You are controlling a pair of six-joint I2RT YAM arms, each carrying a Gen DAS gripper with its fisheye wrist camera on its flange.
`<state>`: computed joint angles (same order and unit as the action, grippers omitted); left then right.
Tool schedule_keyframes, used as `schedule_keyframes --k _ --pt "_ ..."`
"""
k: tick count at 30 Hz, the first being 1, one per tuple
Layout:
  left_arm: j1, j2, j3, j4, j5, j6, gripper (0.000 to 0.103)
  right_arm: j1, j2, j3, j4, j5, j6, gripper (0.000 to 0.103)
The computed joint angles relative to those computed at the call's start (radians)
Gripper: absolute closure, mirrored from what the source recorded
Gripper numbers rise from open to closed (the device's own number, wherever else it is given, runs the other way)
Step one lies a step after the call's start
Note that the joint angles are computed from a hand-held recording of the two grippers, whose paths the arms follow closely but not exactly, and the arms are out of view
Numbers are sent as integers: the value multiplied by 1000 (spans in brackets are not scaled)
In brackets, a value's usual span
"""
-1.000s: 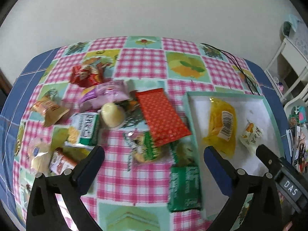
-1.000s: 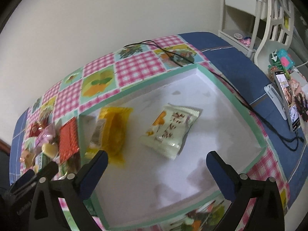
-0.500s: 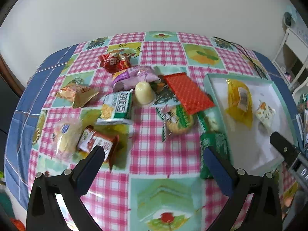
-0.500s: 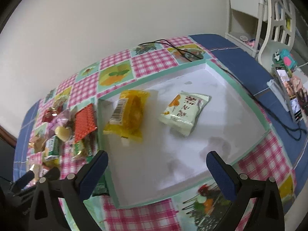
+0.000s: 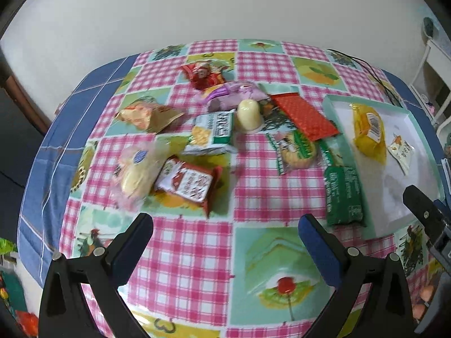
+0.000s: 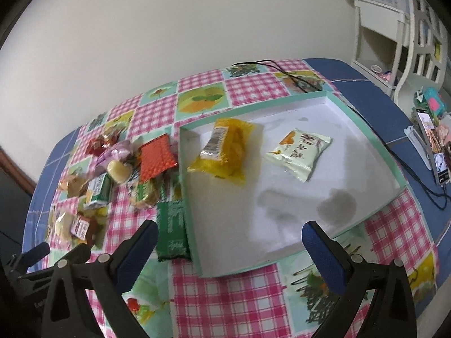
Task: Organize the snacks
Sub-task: 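Withdraw both grippers from the tray back toward the snack pile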
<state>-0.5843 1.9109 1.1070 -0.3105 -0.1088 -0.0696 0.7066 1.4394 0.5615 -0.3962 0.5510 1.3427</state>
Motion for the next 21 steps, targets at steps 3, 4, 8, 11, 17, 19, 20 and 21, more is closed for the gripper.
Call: schedule_keyframes --k 3,4,8,11,17,19,20,21 --pt "24 -9 -11 1 -6 5 0 18 43 39 -1 -21 -7 0" --pt "32 -14 -17 4 -8 9 0 19 54 49 5 -36 -8 0" --pt "61 -31 -29 13 -12 30 0 30 90 82 65 -55 -27 0" --pt "89 -36 -32 15 -20 43 0 40 117 121 71 -43 -52 0" --pt "159 -38 -22 9 15 30 0 34 155 159 155 -69 -124 0" --pt "180 -22 -4 -4 23 23 1 25 177 168 184 -87 -157 0" --pt "191 -11 8 -16 28 17 0 21 189 175 188 -96 -169 0" --pt "199 -3 18 -23 35 13 0 15 209 187 191 -110 -183 0"
